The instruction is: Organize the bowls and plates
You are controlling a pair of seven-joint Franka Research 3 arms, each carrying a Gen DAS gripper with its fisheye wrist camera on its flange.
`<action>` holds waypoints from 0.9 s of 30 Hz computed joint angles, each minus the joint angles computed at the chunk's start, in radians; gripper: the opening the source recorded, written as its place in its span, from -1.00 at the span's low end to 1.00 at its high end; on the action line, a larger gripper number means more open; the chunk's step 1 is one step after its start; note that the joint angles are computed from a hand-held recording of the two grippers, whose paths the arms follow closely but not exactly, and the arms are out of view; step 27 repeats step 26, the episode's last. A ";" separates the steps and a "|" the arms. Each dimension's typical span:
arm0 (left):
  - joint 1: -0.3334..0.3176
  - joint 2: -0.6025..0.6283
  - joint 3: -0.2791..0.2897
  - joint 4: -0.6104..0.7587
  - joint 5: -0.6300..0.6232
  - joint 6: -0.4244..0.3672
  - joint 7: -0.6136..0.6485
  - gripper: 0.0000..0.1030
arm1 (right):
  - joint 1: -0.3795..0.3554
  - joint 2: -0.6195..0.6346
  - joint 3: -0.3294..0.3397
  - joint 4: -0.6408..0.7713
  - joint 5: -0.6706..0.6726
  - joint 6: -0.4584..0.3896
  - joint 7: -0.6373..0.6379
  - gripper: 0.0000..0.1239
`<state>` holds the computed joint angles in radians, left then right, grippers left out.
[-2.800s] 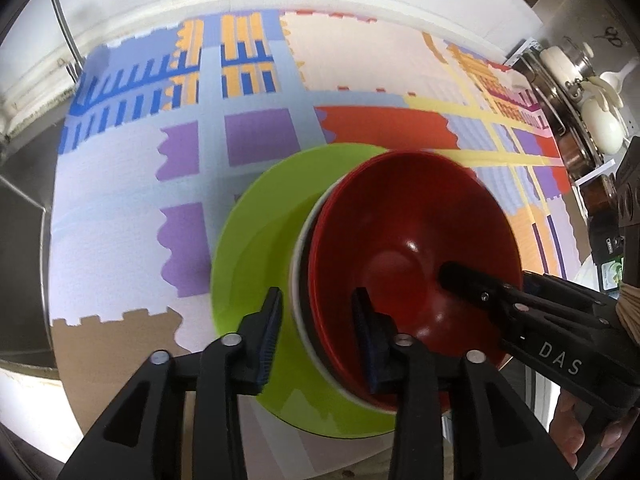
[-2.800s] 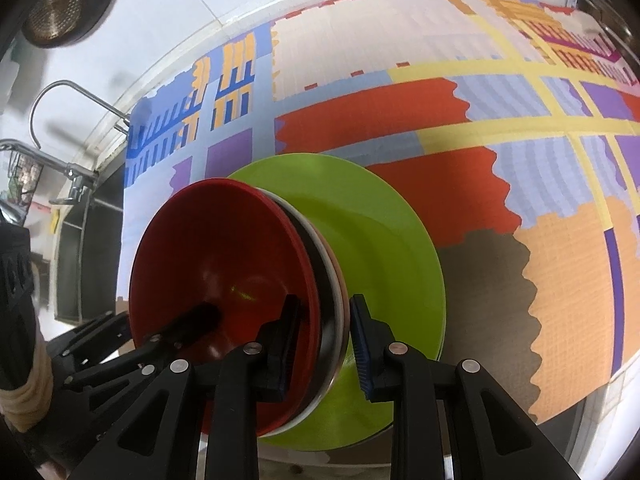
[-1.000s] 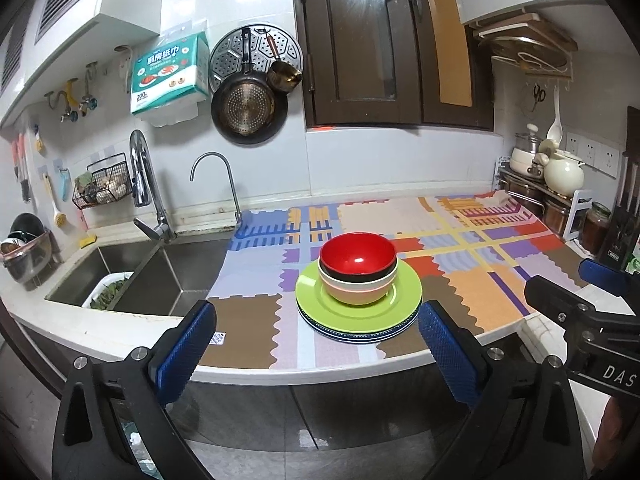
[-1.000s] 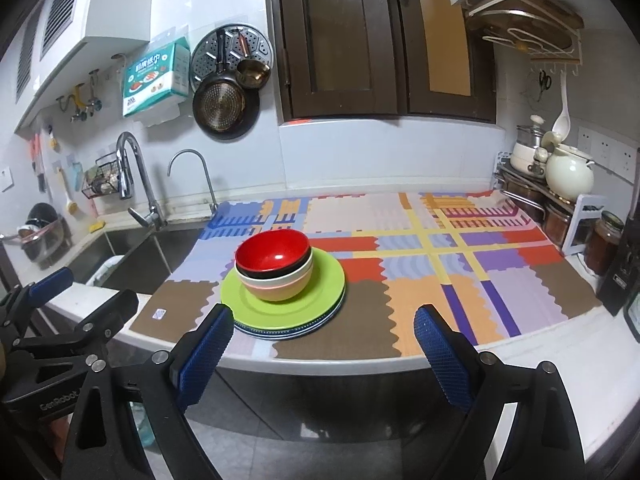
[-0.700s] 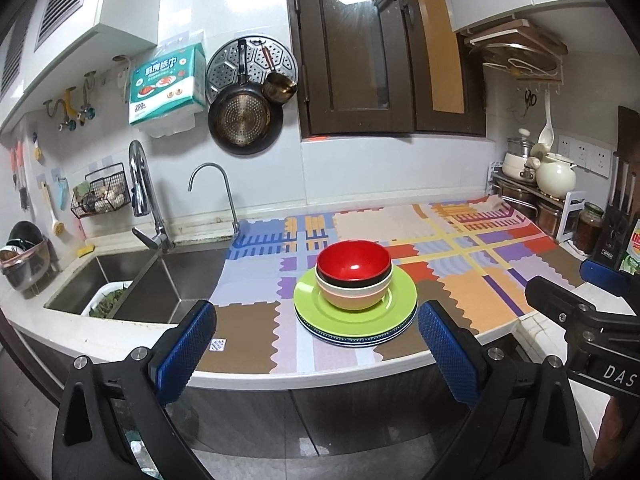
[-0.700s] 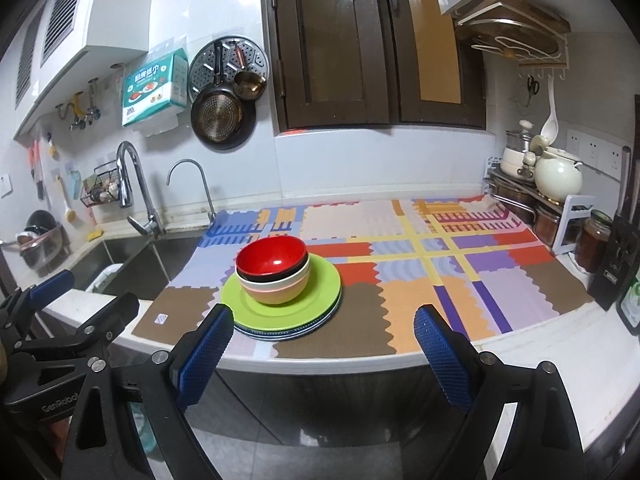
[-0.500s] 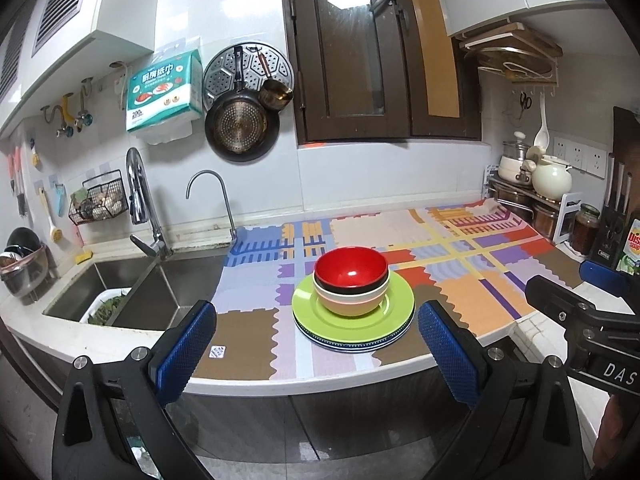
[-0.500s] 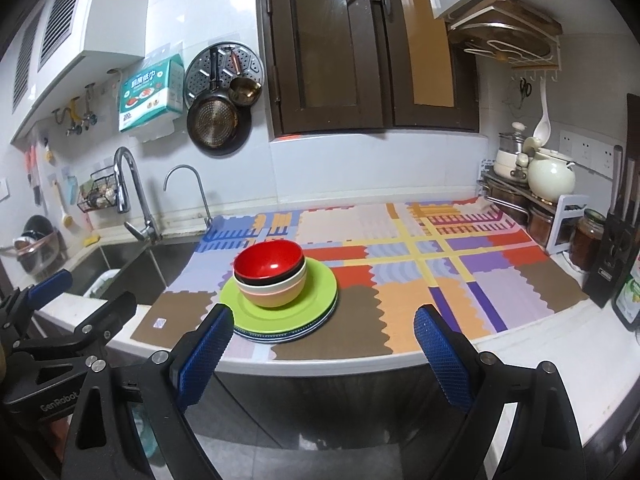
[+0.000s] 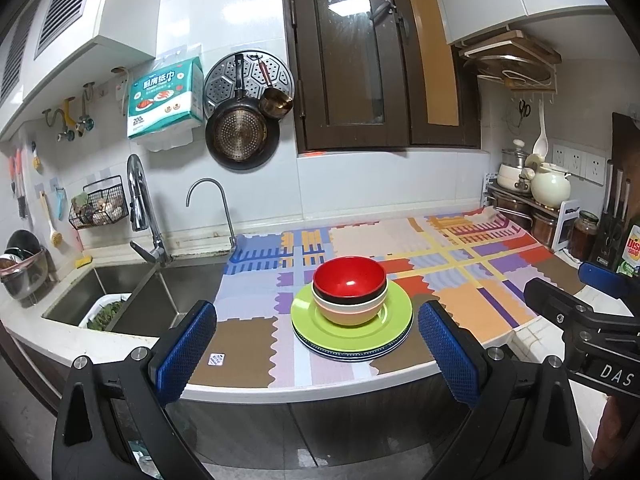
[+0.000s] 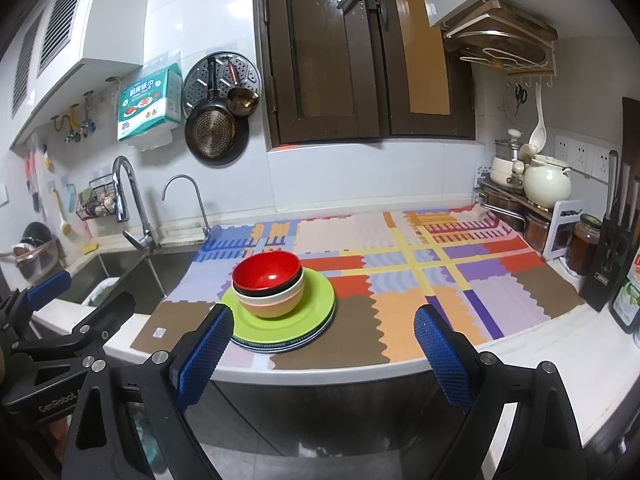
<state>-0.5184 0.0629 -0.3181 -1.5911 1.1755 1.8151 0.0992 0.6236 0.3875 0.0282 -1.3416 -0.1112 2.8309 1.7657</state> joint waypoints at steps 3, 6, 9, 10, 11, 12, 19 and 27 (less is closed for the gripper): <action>-0.001 0.001 0.000 0.001 0.000 0.000 0.000 1.00 | -0.004 0.003 0.003 0.004 0.005 0.000 -0.009 0.50; -0.001 -0.001 0.001 -0.001 0.001 0.000 -0.001 1.00 | -0.005 0.005 0.004 0.007 0.010 -0.002 -0.015 0.49; -0.001 0.003 0.000 0.004 0.001 -0.003 -0.002 1.00 | -0.003 0.005 0.002 0.007 0.009 -0.002 -0.014 0.50; -0.002 0.004 0.000 0.005 0.000 -0.004 -0.002 1.00 | -0.003 0.005 0.002 0.007 0.010 -0.001 -0.015 0.50; -0.002 0.004 0.001 0.006 0.000 -0.003 -0.001 1.00 | -0.003 0.005 0.002 0.007 0.011 -0.001 -0.016 0.49; -0.003 0.002 0.001 0.003 0.003 -0.003 -0.002 1.00 | -0.003 0.005 0.001 0.007 0.010 -0.002 -0.015 0.49; -0.013 0.023 0.003 0.026 0.016 -0.021 -0.006 1.00 | 0.001 0.007 -0.003 0.010 0.006 -0.001 -0.009 0.49; -0.019 0.025 0.010 0.028 0.005 -0.019 -0.019 1.00 | -0.006 0.004 0.003 0.005 0.012 0.004 -0.021 0.50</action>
